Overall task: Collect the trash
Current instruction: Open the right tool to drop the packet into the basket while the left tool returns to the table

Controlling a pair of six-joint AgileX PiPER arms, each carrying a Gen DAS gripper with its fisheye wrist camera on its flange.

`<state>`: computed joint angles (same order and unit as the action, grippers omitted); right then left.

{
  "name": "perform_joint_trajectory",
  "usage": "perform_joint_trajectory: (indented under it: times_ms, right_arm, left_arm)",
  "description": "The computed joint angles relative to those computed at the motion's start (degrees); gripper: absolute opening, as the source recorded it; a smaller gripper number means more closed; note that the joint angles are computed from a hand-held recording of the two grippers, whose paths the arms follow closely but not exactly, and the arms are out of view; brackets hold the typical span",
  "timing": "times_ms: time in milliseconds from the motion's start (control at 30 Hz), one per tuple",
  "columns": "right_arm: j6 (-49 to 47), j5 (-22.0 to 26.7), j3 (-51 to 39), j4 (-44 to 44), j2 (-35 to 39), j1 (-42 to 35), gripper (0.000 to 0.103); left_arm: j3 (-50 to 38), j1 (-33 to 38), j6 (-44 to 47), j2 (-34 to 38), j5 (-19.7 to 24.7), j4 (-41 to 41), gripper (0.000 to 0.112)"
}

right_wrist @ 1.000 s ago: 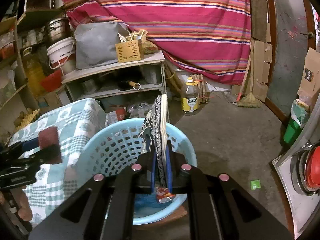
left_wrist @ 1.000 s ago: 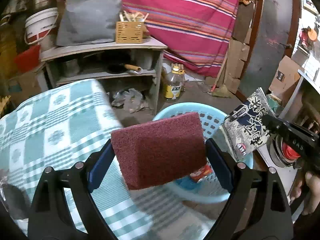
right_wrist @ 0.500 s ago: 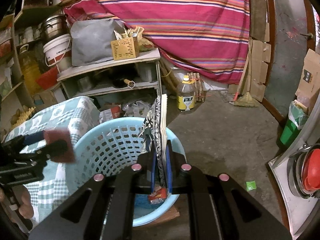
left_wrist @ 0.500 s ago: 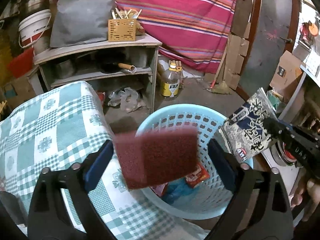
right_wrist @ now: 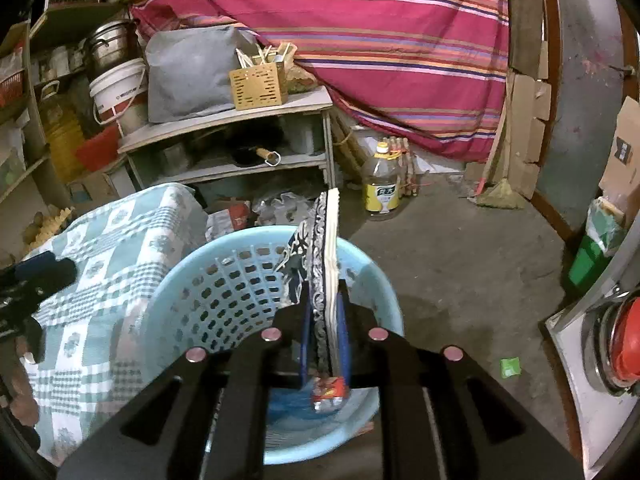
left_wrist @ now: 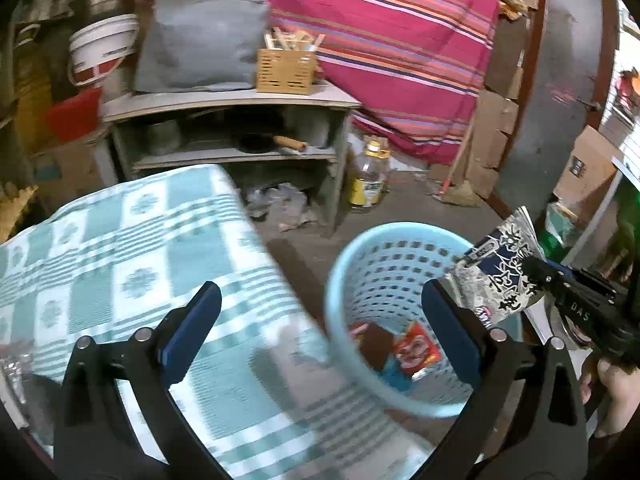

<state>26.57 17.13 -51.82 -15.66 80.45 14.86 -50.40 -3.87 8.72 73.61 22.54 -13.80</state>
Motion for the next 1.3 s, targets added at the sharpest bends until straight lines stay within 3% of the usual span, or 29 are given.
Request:
perform_joint_trajectory:
  times_ms: [33, 100, 133, 233, 300, 600, 833, 1033, 1167, 1300]
  right_arm:
    - [1.57, 0.12, -0.10, -1.21, 0.39, 0.48, 0.019]
    - [8.46, 1.01, -0.71, -7.11, 1.74, 2.25, 0.052]
    - [11.19, 1.21, -0.83, -9.55, 2.27, 3.00, 0.057]
    - [16.11, 2.25, -1.18, -14.10, 3.43, 4.74, 0.060]
    - [19.75, 2.22, -0.93, -16.96, 3.71, 5.65, 0.072]
    - [34.99, 6.30, -3.90, -28.75, 5.71, 15.32, 0.079]
    - [45.70, 11.73, -8.39, -36.59, 8.40, 28.06, 0.082]
    - [48.60, 14.31, -12.83, -37.12, 12.52, 35.37, 0.083]
    - [49.90, 16.07, -15.91, -37.11, 15.74, 39.62, 0.091]
    - [51.48, 17.95, -18.42, -38.12, 18.36, 42.82, 0.092]
  left_arm:
    - [0.38, 1.78, 2.28, -0.81, 0.53, -1.76, 0.097]
    - [1.17, 5.53, 6.23, -2.63, 1.75, -4.39, 0.097]
    - [1.51, 7.22, 7.70, -3.40, 2.19, -5.22, 0.097]
    - [2.73, 13.86, 14.26, -6.27, 4.09, -9.70, 0.097]
    - [3.06, 19.88, 20.18, -7.69, 6.26, -13.57, 0.097]
    - [3.16, 46.75, 46.85, -8.84, 16.69, -31.34, 0.097]
    - [2.45, 63.71, 62.05, -5.32, 23.65, -38.21, 0.097]
    - [0.68, 74.91, 70.89, -1.22, 29.12, -41.57, 0.097]
    - [0.41, 79.22, 75.10, 1.23, 29.82, -42.54, 0.097]
    - [-0.69, 82.94, 77.61, 5.22, 31.05, -42.69, 0.097]
